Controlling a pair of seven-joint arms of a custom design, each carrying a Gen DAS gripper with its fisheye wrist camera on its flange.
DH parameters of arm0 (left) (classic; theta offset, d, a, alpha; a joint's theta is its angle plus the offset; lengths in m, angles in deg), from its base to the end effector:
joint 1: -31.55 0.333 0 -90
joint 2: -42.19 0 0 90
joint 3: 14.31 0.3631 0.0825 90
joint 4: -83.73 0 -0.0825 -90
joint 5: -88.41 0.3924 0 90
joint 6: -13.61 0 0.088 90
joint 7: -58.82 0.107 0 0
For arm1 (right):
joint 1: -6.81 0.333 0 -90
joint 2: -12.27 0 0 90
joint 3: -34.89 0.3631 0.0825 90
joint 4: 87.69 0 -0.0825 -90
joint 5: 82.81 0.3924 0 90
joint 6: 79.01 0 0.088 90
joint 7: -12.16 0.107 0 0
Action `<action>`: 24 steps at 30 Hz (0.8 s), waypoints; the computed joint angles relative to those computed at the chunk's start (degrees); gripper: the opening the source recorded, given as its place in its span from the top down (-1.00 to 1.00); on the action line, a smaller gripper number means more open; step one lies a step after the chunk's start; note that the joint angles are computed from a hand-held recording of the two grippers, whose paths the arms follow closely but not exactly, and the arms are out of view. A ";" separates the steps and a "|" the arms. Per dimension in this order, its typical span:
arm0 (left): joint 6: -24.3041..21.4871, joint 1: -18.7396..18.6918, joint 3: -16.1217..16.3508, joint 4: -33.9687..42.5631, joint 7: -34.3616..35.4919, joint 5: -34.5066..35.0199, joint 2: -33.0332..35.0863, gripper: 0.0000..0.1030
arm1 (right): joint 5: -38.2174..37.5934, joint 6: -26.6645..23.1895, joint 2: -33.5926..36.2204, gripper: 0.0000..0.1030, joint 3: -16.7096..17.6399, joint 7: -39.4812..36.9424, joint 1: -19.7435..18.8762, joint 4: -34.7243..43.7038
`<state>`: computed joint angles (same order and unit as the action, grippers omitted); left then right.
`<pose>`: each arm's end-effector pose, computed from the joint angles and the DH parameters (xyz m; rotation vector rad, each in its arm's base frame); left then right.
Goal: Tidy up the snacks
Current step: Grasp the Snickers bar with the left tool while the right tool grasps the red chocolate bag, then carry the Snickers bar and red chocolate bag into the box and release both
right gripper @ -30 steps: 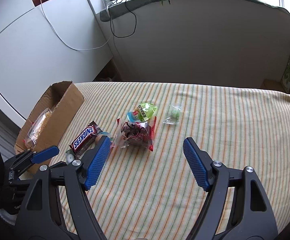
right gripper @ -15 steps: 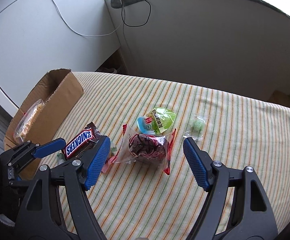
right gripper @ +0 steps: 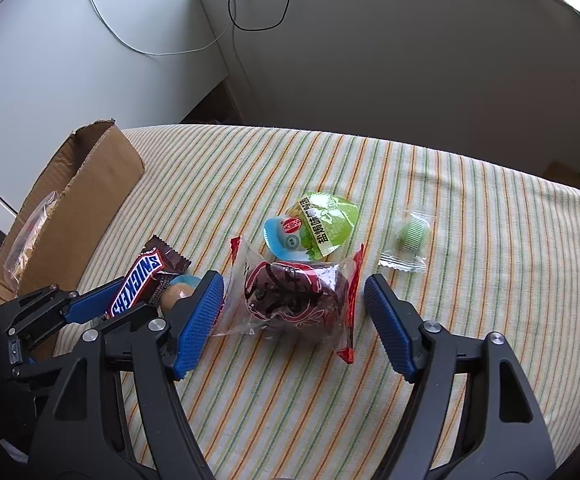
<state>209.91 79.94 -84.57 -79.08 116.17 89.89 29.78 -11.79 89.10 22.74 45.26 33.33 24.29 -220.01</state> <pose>0.3810 -0.1532 0.3347 -1.9619 1.7772 -0.7724 0.5072 0.1978 0.3268 -2.1703 1.2859 -0.1329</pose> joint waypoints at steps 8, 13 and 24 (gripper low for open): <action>1.16 -3.82 3.06 -0.45 1.10 -1.60 0.90 0.48 | 0.63 -2.78 -2.25 -0.19 -0.88 -0.28 -0.74 -1.74; 2.55 -14.16 13.00 -2.13 1.55 -1.67 0.57 0.48 | 3.55 -3.05 -4.94 -0.19 -1.84 -2.63 -0.33 -3.70; 3.47 -37.22 36.22 -6.96 -0.93 1.04 -5.41 0.48 | 6.11 -3.81 -13.30 -0.19 -4.21 -3.84 1.99 -8.85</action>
